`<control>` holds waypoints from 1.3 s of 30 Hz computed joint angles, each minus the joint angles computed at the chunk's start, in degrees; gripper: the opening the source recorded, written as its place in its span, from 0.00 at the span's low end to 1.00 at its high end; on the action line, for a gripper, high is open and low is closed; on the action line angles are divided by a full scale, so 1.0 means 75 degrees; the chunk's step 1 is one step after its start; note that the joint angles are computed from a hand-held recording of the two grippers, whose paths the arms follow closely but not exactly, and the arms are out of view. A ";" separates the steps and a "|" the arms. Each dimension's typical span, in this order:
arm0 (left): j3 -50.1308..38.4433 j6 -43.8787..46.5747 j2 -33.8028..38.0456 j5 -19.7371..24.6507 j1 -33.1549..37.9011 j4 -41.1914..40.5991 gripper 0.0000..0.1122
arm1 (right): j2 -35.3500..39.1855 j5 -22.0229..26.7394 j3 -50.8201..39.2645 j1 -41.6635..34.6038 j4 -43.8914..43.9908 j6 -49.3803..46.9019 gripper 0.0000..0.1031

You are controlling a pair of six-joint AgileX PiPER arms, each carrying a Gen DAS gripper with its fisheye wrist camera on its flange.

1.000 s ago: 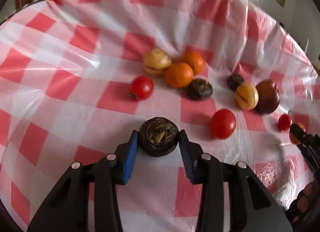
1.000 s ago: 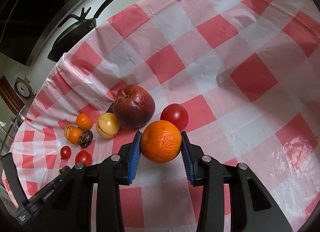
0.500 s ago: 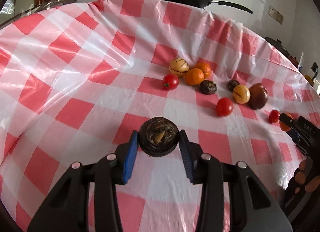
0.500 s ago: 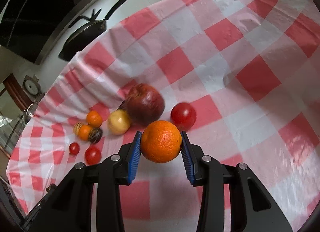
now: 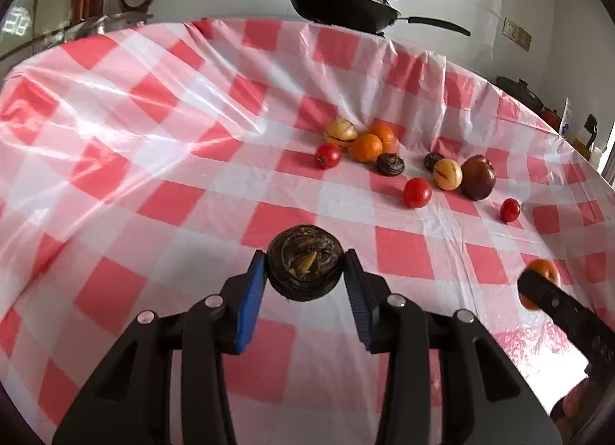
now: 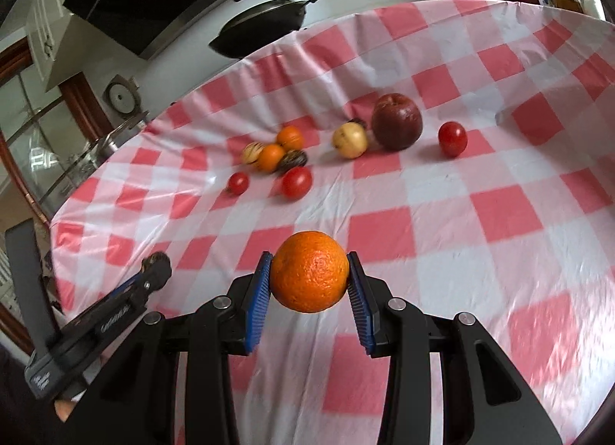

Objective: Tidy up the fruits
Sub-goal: 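Carry the orange and brown fruit with both tools over the white box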

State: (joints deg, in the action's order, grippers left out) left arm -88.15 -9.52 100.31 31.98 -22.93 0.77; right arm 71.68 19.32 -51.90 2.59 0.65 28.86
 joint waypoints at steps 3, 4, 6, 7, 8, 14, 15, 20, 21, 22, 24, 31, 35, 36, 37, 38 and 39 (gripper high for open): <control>0.0666 -0.0196 -0.0533 -0.0383 0.0091 0.0276 0.37 | -0.0313 0.0098 0.0191 0.0351 -0.0460 0.0464 0.38; 0.0851 -0.0200 -0.0680 -0.0463 0.0144 0.0254 0.37 | -0.0397 0.0167 0.0229 0.0518 -0.0712 0.0712 0.38; 0.1162 0.0030 -0.0969 -0.0458 0.0336 -0.0116 0.37 | -0.0495 0.0276 0.0279 0.0706 -0.0762 0.0770 0.38; 0.1283 0.0144 -0.1093 -0.0456 0.0419 -0.0301 0.37 | -0.0524 0.0322 0.0283 0.0769 -0.0747 0.0777 0.38; 0.1433 0.0242 -0.1244 -0.0474 0.0486 -0.0429 0.37 | -0.0577 0.0395 0.0283 0.0877 -0.0770 0.0828 0.38; 0.2351 0.0241 -0.2234 -0.0477 0.0684 0.0075 0.37 | -0.0955 0.0804 0.0307 0.1998 -0.2162 0.2102 0.38; 0.2525 0.0278 -0.2425 -0.0452 0.0763 0.0151 0.37 | -0.0983 0.0896 0.0307 0.2221 -0.2473 0.2368 0.38; 0.3274 0.0861 -0.3154 -0.0377 0.1366 -0.0101 0.37 | -0.0874 0.1263 0.0228 0.3238 -0.3229 0.3208 0.38; 0.3468 0.1121 -0.3329 -0.0336 0.1613 -0.0282 0.37 | -0.0818 0.1337 0.0188 0.3468 -0.3436 0.3422 0.38; 0.3585 0.1403 -0.3434 -0.0314 0.1805 -0.0515 0.37 | -0.0746 0.1457 0.0121 0.3777 -0.3684 0.3645 0.38; 0.3818 0.2014 -0.3642 -0.0269 0.2237 -0.1009 0.37 | -0.0638 0.1594 0.0013 0.4206 -0.3963 0.3902 0.38; 0.4457 0.4391 -0.4238 0.0041 0.4123 -0.2872 0.37 | 0.0082 0.2101 -0.0695 0.5881 -0.4771 0.4336 0.38; 0.4717 0.5823 -0.4473 0.0405 0.5360 -0.3965 0.37 | 0.0538 0.2303 -0.1104 0.6625 -0.4923 0.4220 0.38; 0.4805 0.6242 -0.4543 0.0514 0.5742 -0.4263 0.37 | 0.0684 0.2330 -0.1232 0.6823 -0.4931 0.4137 0.38; 0.4847 0.6500 -0.4570 0.0591 0.6003 -0.4436 0.37 | 0.0794 0.2342 -0.1331 0.6943 -0.4917 0.4053 0.38; 0.4891 0.6812 -0.4590 0.0692 0.6306 -0.4655 0.37 | 0.0952 0.2368 -0.1466 0.7128 -0.4916 0.3963 0.38; 0.4923 0.7172 -0.4596 0.0841 0.6689 -0.4912 0.37 | 0.1084 0.2379 -0.1576 0.7264 -0.4878 0.3877 0.38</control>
